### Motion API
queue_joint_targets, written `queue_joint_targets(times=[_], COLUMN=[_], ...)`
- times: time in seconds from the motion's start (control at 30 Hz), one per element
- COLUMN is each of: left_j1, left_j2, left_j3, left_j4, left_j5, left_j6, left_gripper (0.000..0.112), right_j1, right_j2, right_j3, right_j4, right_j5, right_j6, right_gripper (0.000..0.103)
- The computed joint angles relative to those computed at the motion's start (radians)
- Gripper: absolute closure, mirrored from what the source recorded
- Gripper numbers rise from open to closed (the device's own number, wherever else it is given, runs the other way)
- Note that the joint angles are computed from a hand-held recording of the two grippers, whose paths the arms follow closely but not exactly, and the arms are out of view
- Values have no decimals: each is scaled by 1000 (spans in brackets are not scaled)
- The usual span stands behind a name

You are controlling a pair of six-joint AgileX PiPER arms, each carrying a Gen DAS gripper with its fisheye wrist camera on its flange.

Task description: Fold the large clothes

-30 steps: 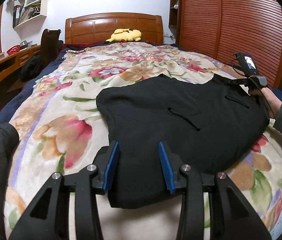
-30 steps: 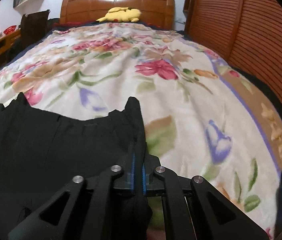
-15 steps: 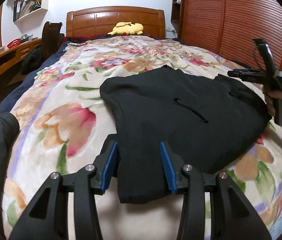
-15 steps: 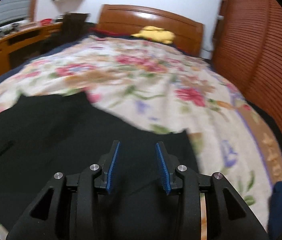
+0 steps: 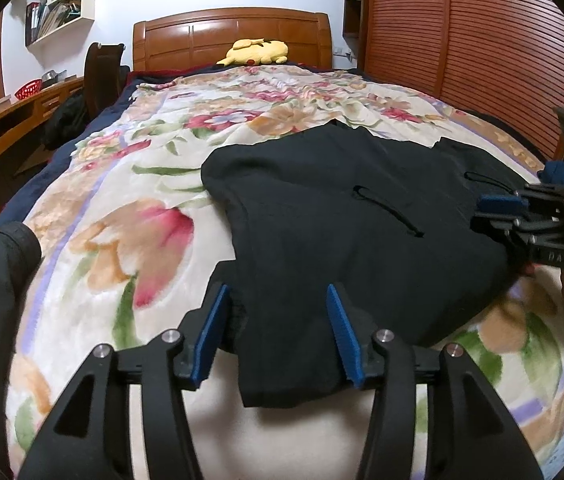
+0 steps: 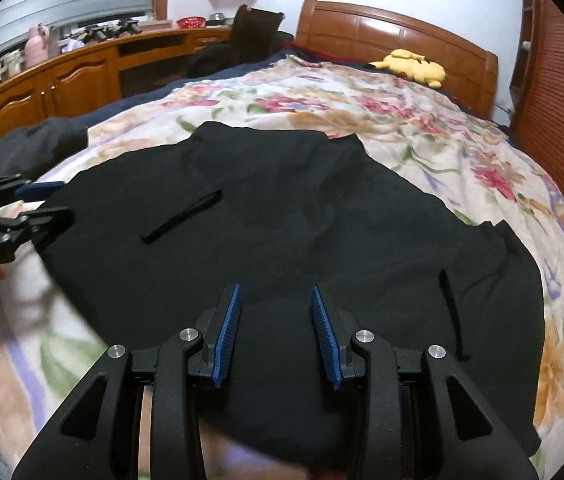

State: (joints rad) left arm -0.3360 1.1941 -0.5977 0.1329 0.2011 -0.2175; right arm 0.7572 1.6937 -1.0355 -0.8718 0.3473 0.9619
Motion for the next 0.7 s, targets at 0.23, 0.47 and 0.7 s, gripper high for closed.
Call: queue_joint_targets(times=[0.23,0.47,0.7], left_j1=[-21,-29,-37], left_j2=[10,-8,-64], left_j3=[7,23,77], left_j4=[139,225,312], left_j5=[-2,12,35], left_j6=[-141,-245,-366], left_gripper=[58,58,58], right_j1=[19,14,9], right_j2=[99,85,73], right_j3=[-20,18,38], right_j4=[-65,-164,-209], right_j5=[12,-26,-47], right_j6=[57,178,234], right_gripper=[66,66,66])
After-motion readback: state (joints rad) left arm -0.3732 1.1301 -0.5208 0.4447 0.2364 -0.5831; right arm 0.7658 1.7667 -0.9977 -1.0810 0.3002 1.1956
